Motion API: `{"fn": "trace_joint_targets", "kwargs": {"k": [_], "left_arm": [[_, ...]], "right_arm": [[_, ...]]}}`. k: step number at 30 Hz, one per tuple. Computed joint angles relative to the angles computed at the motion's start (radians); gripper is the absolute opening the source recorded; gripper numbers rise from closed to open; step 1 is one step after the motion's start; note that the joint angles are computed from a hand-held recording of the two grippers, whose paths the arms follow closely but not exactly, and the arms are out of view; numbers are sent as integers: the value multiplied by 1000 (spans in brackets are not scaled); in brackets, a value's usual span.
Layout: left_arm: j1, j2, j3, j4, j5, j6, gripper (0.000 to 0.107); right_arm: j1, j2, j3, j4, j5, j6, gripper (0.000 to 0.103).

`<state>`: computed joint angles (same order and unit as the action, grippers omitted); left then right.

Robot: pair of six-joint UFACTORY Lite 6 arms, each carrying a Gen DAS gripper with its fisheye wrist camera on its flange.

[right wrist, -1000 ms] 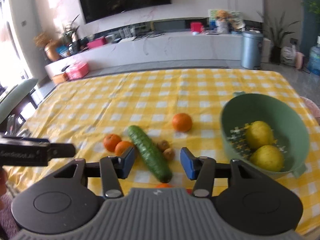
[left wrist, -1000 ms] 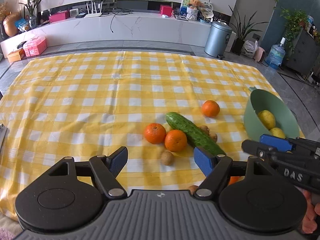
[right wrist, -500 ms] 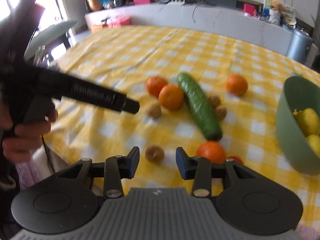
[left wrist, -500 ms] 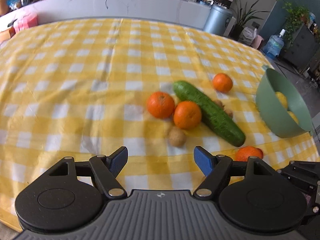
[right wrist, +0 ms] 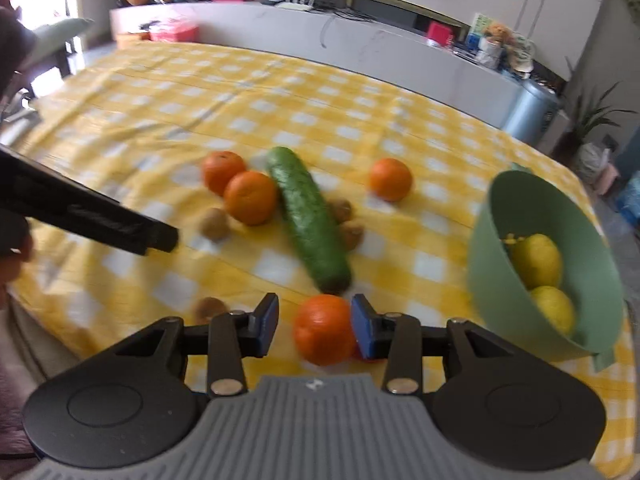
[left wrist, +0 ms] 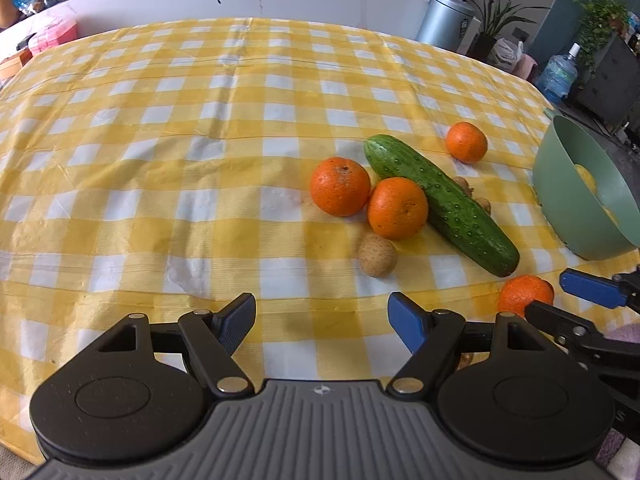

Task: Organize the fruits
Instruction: 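Reach the right tool to a tangerine and close on it, then lift the tangerine with the right tool toward the colander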

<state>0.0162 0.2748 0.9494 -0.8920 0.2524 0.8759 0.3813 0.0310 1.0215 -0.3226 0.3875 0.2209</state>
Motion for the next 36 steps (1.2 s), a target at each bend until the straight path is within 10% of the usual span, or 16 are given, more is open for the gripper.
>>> {"fn": "trace_joint_targets", "kwargs": {"k": [13, 36], "left_arm": [[-26, 19, 9, 113, -11, -102, 89], [41, 0, -5, -86, -32, 41, 89]], "right_arm": [[14, 185, 120, -66, 70, 40, 53], [40, 192, 123, -45, 46, -14, 36]]}}
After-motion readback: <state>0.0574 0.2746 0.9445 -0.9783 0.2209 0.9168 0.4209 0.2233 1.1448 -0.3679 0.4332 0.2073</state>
